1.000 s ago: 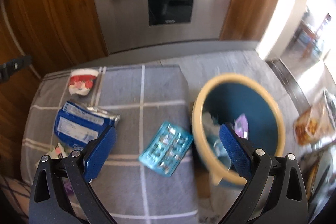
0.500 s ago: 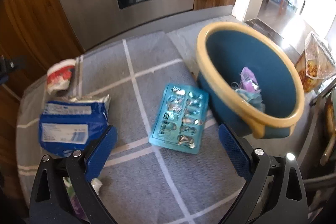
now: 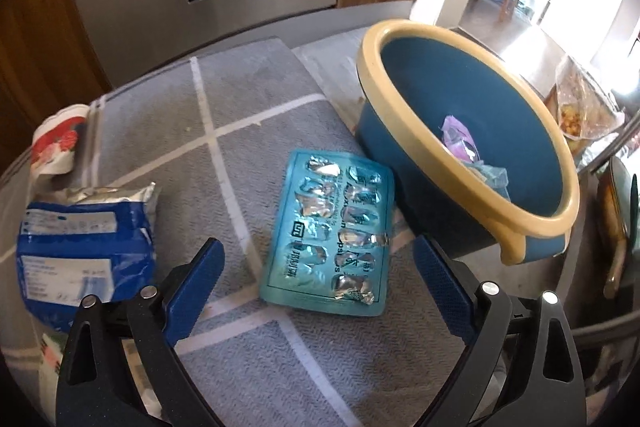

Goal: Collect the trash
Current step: 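Grasp the red-and-white paper bowl with the left tool while the right tool grasps the teal blister pack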

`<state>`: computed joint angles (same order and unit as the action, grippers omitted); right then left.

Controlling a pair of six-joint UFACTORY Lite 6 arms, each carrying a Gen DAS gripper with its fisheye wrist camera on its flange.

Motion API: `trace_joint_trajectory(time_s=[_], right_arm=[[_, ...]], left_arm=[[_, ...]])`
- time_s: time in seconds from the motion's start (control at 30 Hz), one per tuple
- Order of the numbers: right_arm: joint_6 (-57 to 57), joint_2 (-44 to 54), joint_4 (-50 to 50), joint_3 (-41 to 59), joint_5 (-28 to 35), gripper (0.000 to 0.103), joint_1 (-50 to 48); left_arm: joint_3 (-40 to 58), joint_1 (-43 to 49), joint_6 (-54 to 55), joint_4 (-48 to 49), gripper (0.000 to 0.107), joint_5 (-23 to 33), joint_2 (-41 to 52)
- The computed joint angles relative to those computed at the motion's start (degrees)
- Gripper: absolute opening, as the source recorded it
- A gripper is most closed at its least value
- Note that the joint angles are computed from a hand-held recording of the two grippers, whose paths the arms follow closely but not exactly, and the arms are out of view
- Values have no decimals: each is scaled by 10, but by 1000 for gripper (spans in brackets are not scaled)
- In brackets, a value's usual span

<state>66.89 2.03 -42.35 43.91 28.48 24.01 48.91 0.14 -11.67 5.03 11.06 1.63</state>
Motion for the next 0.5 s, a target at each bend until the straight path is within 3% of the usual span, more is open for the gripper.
trace_joint_trajectory(time_s=[0.17, 0.3, 0.37, 0.43, 0.5], right_arm=[[-80, 41, 76, 23, -17, 95, -26], [-127, 47, 123, 27, -37, 94, -46], [-136, 43, 123, 27, -46, 86, -41], [-143, 39, 121, 27, -53, 72, -33], [-146, 35, 120, 25, -50, 72, -28]], left_arm=[[19, -32, -124, 135, 97, -10, 53], [51, -48, -173, 183, 97, -17, 108], [70, -45, -173, 173, 97, -19, 137], [93, -41, -191, 188, 97, -14, 167], [107, -41, -235, 237, 97, -10, 186]])
